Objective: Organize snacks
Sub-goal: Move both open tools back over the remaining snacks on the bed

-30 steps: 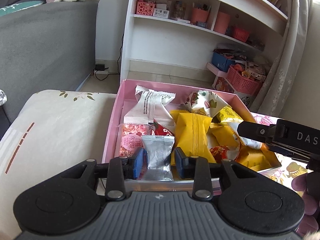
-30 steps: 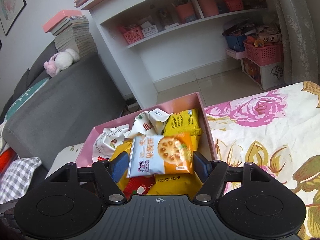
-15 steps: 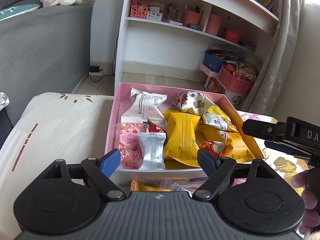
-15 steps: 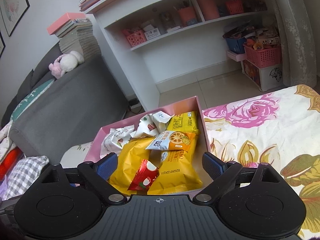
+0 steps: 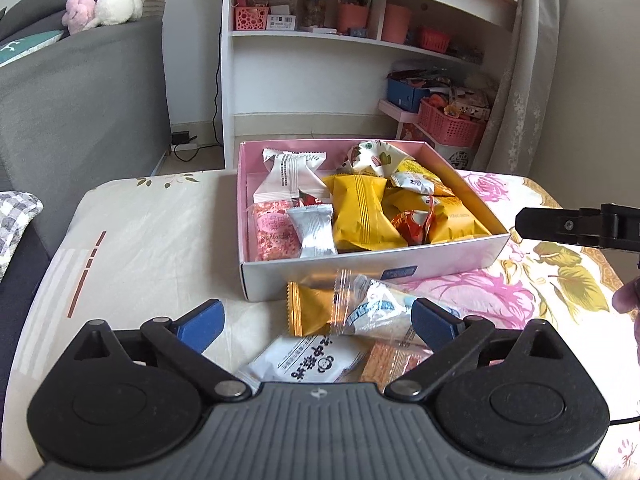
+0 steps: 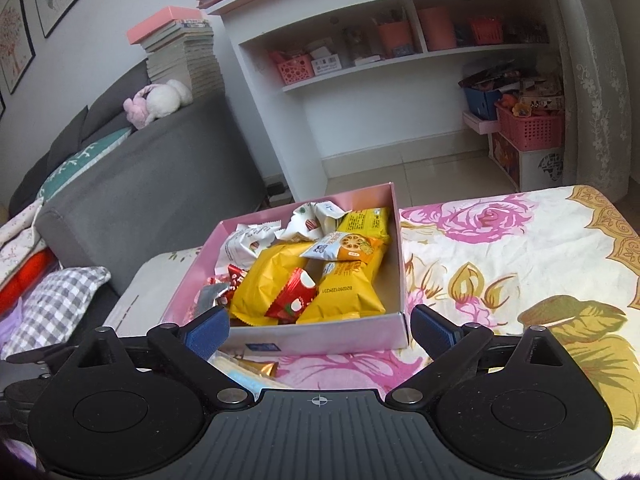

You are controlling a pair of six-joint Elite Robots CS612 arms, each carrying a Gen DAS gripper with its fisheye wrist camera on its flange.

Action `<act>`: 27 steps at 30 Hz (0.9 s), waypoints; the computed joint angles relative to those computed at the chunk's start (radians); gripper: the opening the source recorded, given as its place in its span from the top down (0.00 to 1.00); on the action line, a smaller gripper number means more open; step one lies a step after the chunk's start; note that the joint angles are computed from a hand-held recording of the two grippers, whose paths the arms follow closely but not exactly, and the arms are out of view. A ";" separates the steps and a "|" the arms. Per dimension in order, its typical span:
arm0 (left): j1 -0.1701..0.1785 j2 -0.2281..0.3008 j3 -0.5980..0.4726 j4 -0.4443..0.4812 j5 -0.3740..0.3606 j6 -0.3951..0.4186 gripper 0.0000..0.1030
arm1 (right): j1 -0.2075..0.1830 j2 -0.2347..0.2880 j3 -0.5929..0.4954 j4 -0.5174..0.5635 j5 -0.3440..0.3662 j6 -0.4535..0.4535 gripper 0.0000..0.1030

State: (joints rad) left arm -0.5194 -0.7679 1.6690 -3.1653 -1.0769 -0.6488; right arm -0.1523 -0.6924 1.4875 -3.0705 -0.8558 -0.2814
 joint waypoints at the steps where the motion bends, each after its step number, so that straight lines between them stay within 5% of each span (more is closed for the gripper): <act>1: 0.000 -0.003 0.005 0.001 -0.002 0.002 0.02 | -0.002 -0.004 0.006 0.005 -0.002 -0.015 0.04; 17: -0.006 -0.012 0.075 -0.021 -0.018 0.102 0.01 | -0.011 -0.041 0.100 0.065 -0.053 -0.332 0.04; 27: 0.014 0.013 0.075 -0.067 -0.079 0.186 0.08 | -0.002 -0.044 0.115 0.121 -0.075 -0.426 0.04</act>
State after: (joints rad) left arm -0.5052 -0.7550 1.7436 -3.2323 -1.1561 -0.4632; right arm -0.1542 -0.7369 1.6028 -2.9492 -0.9304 -0.7073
